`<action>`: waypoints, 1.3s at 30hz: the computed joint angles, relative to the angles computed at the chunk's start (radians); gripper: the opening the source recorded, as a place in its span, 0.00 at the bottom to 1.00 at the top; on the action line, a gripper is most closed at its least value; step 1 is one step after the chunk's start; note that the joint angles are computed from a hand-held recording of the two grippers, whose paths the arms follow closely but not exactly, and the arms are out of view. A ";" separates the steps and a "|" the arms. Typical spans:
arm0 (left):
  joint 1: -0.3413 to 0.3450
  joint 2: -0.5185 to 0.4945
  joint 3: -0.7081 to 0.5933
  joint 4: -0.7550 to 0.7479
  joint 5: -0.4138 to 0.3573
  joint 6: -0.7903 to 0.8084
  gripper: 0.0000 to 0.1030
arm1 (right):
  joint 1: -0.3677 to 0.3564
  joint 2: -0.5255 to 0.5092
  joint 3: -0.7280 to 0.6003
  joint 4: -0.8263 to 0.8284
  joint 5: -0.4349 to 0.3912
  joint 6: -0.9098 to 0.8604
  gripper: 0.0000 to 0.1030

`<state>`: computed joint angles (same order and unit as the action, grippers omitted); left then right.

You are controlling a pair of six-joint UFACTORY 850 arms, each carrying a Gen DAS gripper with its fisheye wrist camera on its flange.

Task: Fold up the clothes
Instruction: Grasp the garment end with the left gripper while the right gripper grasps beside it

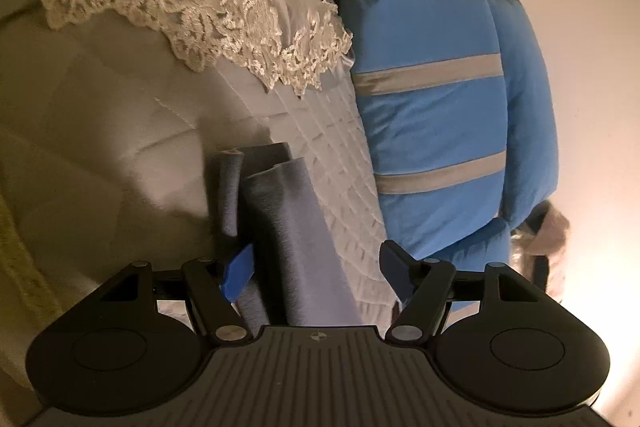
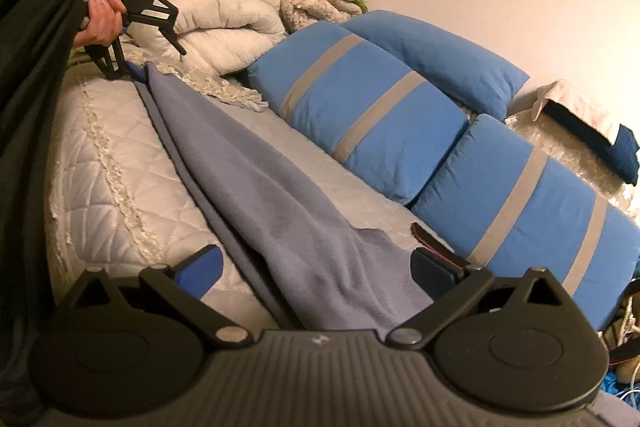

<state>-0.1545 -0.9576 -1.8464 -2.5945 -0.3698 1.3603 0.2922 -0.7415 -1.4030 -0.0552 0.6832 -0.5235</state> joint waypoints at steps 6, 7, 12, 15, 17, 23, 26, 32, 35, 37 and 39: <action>-0.007 -0.012 -0.030 -0.039 0.026 0.073 0.17 | 0.021 -0.004 -0.001 0.145 0.028 -0.254 0.98; -0.007 -0.010 -0.032 -0.036 0.034 0.080 0.14 | 0.022 -0.002 -0.002 0.149 0.025 -0.265 0.96; -0.009 0.000 -0.034 -0.029 0.062 0.122 0.06 | 0.044 -0.021 -0.033 0.273 0.017 -0.462 0.90; -0.007 0.006 -0.031 -0.019 0.082 0.122 0.04 | 0.057 -0.038 -0.051 0.313 0.018 -0.613 0.86; -0.006 0.009 -0.029 -0.013 0.102 0.115 0.03 | 0.066 -0.049 -0.059 0.327 0.022 -0.691 0.81; -0.003 0.009 -0.055 0.284 0.193 -0.156 0.02 | 0.092 -0.067 -0.060 0.319 0.031 -0.836 0.61; -0.006 0.012 -0.064 0.404 0.229 -0.245 0.02 | 0.100 -0.068 -0.047 0.303 0.053 -0.875 0.66; -0.006 0.012 -0.074 0.488 0.246 -0.326 0.02 | 0.104 -0.057 -0.038 0.348 0.046 -0.882 0.69; -0.007 0.013 -0.080 0.528 0.254 -0.356 0.02 | 0.109 -0.066 -0.048 0.413 0.066 -0.945 0.67; -0.009 0.014 -0.087 0.625 0.270 -0.439 0.02 | 0.111 -0.070 -0.057 0.447 0.059 -0.998 0.55; -0.010 0.016 -0.090 0.688 0.282 -0.494 0.02 | 0.111 -0.068 -0.067 0.475 0.026 -1.022 0.31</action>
